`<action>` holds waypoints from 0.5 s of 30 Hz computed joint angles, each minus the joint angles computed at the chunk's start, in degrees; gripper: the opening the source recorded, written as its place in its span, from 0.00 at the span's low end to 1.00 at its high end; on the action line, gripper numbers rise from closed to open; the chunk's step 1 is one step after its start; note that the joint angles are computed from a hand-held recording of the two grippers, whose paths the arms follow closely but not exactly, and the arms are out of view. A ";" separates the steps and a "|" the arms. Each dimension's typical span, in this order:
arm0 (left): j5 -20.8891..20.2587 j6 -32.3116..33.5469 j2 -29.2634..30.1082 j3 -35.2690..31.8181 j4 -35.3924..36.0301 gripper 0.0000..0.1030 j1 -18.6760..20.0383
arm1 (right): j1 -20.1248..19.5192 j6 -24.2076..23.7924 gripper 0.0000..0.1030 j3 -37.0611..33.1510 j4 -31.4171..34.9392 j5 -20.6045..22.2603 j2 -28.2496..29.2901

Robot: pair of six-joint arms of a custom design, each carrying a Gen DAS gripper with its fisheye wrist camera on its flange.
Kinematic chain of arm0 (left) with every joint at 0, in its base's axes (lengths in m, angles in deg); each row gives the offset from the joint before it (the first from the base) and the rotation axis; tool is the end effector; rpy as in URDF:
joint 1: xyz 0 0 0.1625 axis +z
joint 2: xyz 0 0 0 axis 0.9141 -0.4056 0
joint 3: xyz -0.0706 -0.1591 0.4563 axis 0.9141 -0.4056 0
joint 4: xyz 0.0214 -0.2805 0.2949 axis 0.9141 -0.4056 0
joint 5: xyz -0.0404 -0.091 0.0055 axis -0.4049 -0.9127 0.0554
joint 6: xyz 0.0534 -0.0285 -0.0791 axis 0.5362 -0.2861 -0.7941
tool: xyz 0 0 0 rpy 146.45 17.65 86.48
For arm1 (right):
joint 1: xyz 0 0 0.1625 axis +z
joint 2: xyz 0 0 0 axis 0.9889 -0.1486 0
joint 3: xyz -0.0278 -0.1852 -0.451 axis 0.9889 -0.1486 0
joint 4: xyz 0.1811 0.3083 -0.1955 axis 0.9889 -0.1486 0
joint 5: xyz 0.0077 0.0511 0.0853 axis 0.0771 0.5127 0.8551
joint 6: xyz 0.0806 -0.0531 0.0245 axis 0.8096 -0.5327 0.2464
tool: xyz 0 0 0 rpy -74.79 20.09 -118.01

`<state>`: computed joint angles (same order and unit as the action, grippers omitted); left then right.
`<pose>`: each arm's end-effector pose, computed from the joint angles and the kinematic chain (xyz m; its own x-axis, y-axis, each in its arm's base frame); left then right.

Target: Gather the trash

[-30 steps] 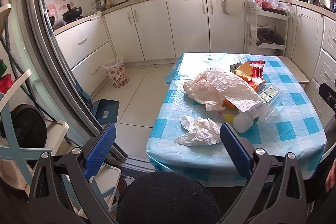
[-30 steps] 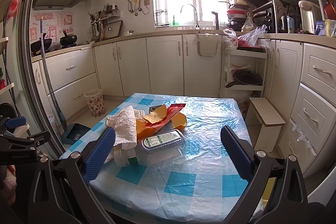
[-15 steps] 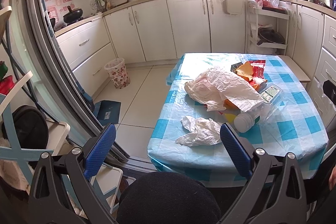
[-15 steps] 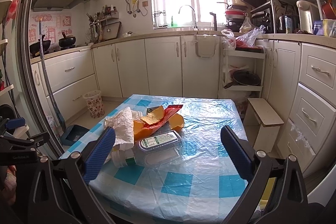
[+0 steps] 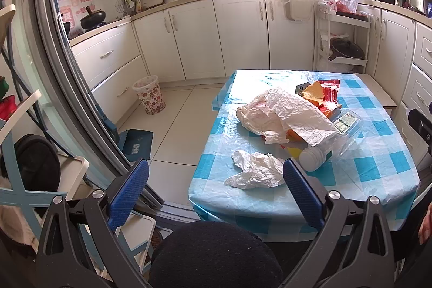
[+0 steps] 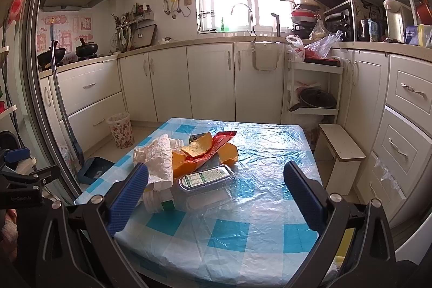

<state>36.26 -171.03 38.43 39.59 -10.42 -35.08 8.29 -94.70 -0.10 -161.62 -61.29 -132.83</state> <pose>-0.5486 -0.5965 0.1285 -0.5177 -0.4004 -0.7561 0.4736 0.6019 -0.6430 0.1307 -0.7116 0.5231 -0.6981 -0.4038 0.5912 -0.7160 0.3914 -0.5781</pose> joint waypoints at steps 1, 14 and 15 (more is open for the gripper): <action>0.01 0.07 -0.13 0.21 -0.29 0.93 -0.05 | 0.04 -0.07 0.93 0.02 0.05 -0.08 0.01; -1.04 8.11 -2.03 3.30 -9.14 0.93 0.14 | 0.47 -0.52 0.93 -1.68 0.95 -0.03 0.69; -0.66 8.79 -2.34 3.54 -9.84 0.93 0.19 | 0.57 -0.69 0.93 -2.62 1.20 -0.04 1.16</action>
<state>35.60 -162.23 36.09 43.13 -20.26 -34.89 8.85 -95.39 -2.72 -160.42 -61.32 -131.67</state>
